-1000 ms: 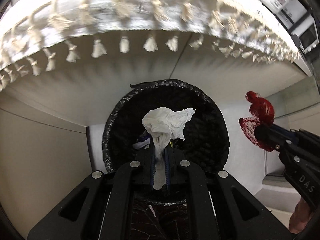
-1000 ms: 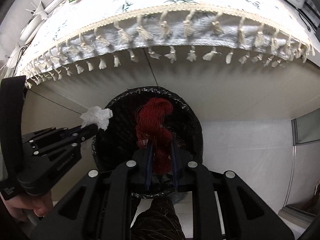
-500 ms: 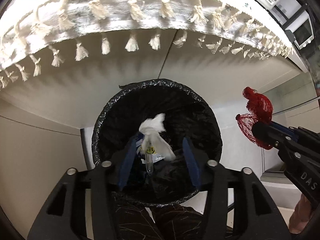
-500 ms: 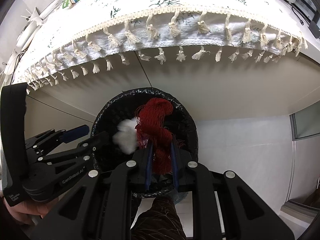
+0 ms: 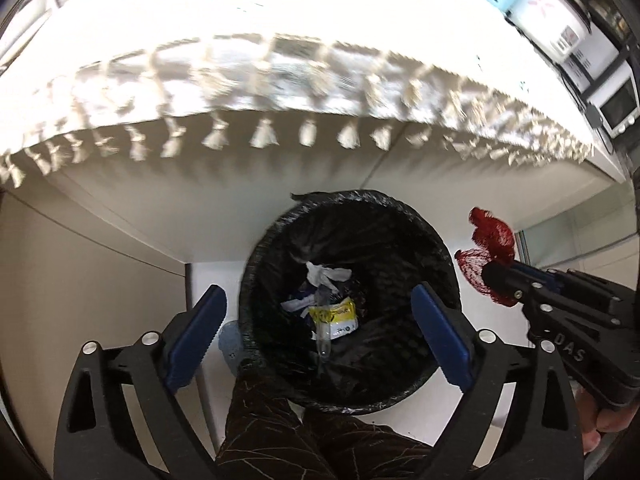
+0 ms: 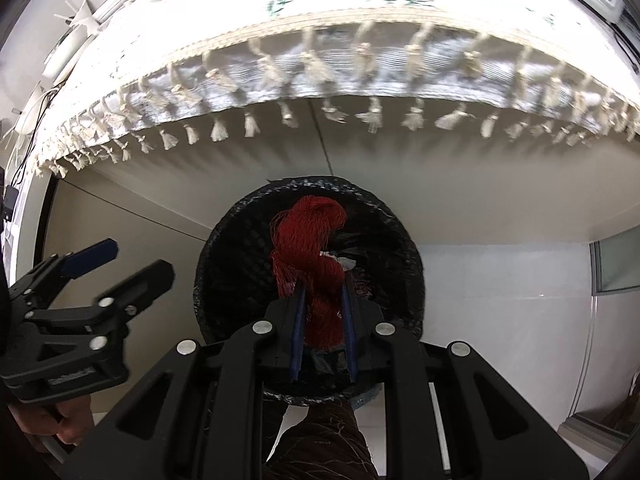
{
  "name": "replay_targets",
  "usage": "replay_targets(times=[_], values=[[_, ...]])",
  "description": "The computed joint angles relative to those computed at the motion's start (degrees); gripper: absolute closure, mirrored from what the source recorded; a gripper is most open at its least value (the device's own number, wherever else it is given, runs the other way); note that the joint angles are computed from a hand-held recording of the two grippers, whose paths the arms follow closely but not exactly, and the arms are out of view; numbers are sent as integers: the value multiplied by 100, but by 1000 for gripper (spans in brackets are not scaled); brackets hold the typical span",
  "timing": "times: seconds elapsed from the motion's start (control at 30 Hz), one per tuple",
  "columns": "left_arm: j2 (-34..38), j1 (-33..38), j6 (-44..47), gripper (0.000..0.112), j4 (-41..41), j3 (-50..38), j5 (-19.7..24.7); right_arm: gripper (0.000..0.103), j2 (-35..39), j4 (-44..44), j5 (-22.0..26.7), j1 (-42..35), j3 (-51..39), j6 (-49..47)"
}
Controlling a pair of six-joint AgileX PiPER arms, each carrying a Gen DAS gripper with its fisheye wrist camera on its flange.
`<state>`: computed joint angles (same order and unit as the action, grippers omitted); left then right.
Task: Collect trash
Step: 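Open the left tool over the bin while the right tool releases the red net, then raise both tools back up over the tablecloth toward the two boxes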
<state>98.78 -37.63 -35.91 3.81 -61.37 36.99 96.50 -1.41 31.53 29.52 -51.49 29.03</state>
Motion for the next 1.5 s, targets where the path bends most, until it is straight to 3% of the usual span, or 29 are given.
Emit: replay_targets(times=[0.17,0.37,0.53,0.73,0.9,1.0,1.27,1.5], values=[[-220,139,-363,15,413,233,-6,88,341,107,-15,152,-299,-112],[-360,237,-403,15,541,344,65,74,442,19,-23,244,-452,-15],[-471,211,-710,15,700,416,134,55,320,-39,95,192,-521,-103],[-634,156,-1002,15,862,443,274,40,-52,2,253,109,-522,-310],[-876,262,-1024,15,783,214,663,18,-428,-367,648,133,-854,-117],[-1029,334,-966,15,878,-71,1025,12,-517,-311,846,60,-1191,-147],[-955,1040,186,15,501,-1323,1877,8,-195,-752,1662,122,-2653,181],[-361,1701,1224,15,5,-2670,2389,8,394,-1122,2375,195,-4185,258]])
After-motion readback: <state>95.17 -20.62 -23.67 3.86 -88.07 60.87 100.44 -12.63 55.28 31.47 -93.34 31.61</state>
